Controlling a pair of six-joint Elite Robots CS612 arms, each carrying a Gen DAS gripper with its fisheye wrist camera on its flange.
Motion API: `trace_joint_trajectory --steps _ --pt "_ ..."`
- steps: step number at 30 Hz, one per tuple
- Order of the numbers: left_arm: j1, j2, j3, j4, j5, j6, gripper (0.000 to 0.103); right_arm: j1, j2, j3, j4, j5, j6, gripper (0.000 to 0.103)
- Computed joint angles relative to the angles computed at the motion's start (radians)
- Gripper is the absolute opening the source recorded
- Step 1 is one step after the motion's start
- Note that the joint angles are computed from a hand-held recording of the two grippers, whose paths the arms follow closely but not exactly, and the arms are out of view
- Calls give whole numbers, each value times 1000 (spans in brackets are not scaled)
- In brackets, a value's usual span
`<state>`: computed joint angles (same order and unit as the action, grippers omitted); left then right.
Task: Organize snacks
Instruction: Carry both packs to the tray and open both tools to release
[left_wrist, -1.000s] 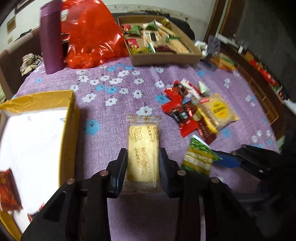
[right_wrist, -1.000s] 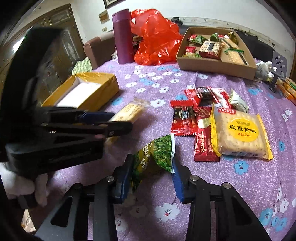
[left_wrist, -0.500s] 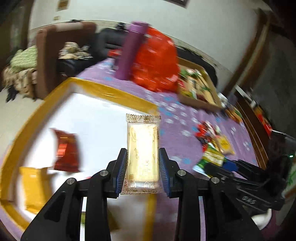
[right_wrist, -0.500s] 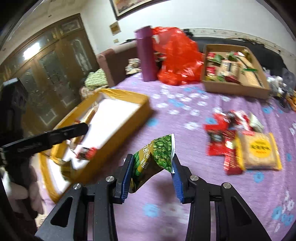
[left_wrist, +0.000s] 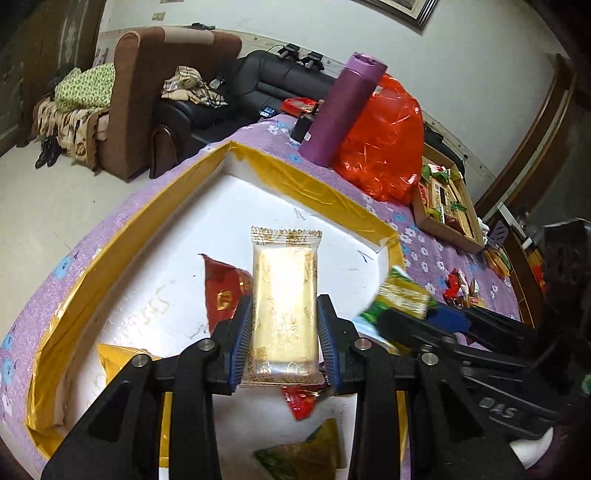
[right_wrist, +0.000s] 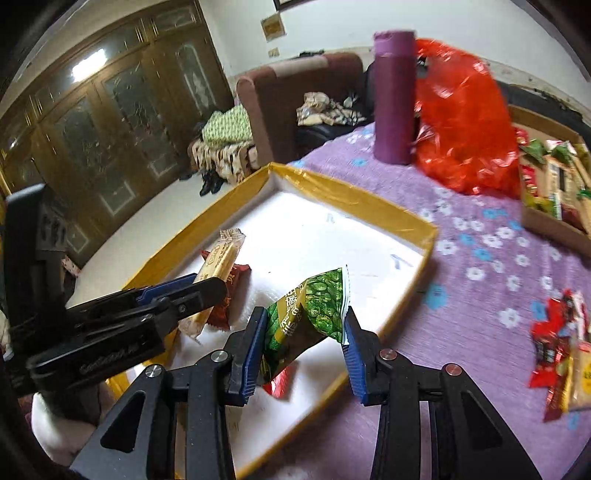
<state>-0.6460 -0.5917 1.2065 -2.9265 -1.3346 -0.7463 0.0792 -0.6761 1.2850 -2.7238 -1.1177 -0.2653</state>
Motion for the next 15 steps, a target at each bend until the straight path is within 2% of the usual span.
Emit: trace_joint_trajectory --steps 6,8,10,13,15 --pt "7 -9 28 -67 -21 -11 34 17 32 -47 42 -22 0 43" --pt "8 -11 34 -95 -36 -18 45 18 36 -50 41 -12 3 43" --pt "8 -13 43 -130 -41 -26 51 18 34 -47 37 -7 6 45" --pt "1 -24 50 -131 -15 -46 65 17 24 -31 11 -4 4 48" --pt "-1 -29 55 -146 -16 -61 69 14 14 -13 -15 -6 6 48"
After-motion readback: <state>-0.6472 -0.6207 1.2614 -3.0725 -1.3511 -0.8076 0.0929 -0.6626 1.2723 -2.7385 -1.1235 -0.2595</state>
